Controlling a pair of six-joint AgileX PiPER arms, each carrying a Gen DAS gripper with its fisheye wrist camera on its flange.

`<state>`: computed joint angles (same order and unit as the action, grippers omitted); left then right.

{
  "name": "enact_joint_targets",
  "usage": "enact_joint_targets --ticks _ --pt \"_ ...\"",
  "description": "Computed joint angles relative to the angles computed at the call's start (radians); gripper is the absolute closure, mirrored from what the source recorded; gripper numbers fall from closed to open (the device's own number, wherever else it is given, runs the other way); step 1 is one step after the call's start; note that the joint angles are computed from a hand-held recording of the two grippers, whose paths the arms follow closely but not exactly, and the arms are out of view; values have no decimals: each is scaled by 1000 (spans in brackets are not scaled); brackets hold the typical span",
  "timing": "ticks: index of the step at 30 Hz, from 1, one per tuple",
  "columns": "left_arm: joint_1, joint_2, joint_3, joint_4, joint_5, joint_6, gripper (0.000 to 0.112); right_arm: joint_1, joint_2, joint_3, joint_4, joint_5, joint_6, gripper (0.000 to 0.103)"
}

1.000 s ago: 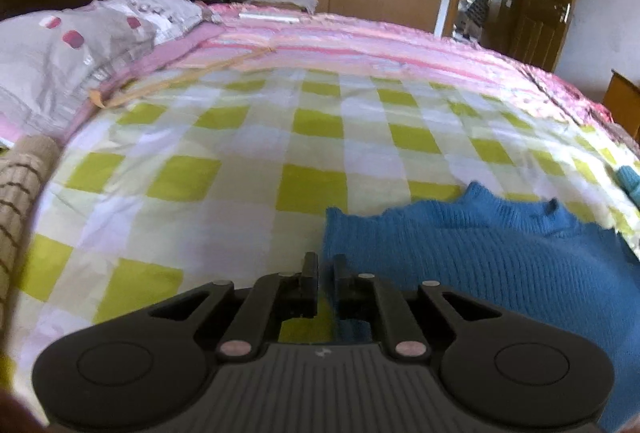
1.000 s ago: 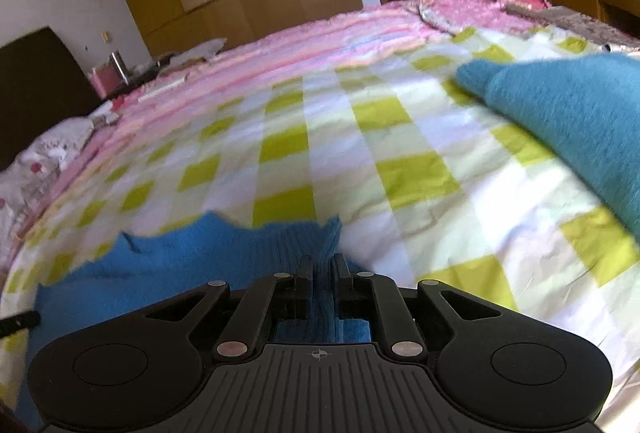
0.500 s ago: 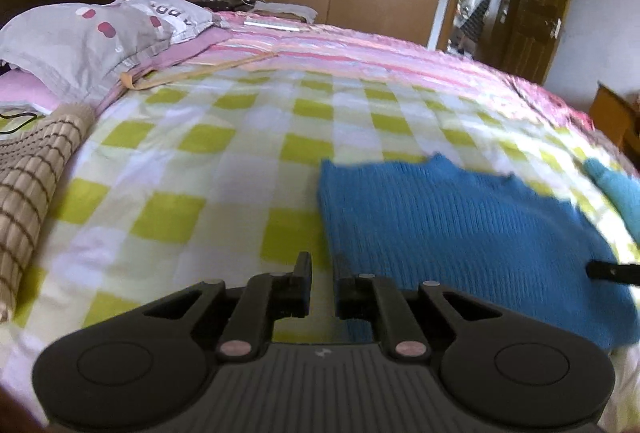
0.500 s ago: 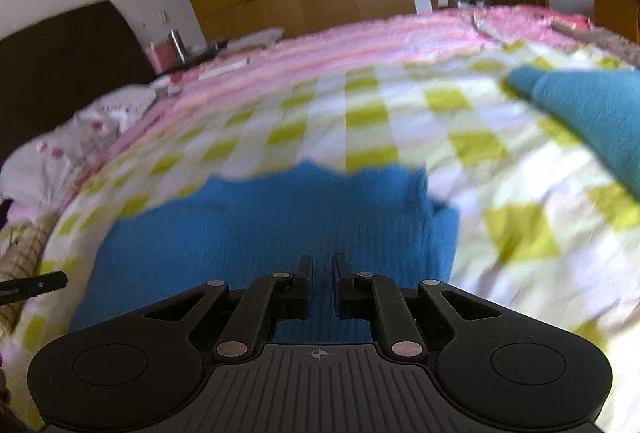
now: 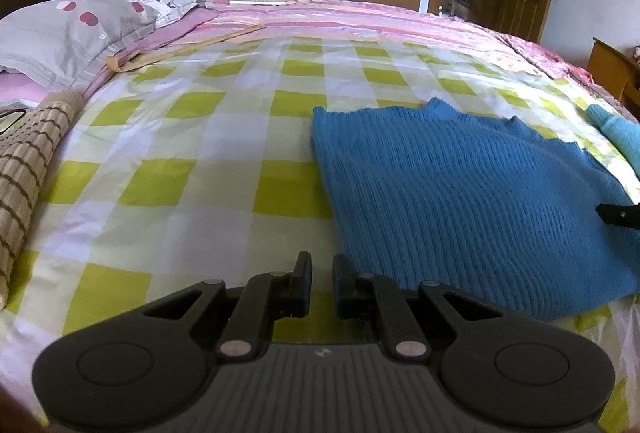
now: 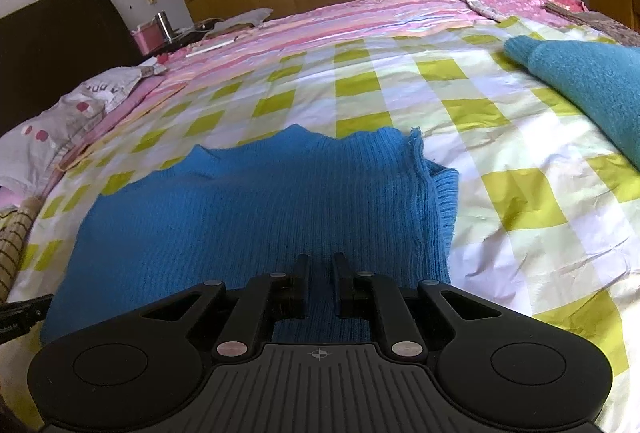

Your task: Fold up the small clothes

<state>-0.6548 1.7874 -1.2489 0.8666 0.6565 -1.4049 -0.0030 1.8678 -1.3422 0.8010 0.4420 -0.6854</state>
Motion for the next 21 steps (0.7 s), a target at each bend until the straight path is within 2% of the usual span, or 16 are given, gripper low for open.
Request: enact_joint_targets --ticks 7,15,21 --pt "-2 4 6 15 -7 -14 95 1 -1 30 85 -28 -79 91" --pt "-11 9 15 50 -6 -53 94 16 -31 157 493 -140 -525 91" --pt "-12 7 26 73 -13 -83 93 14 -33 158 504 -142 -533 91"
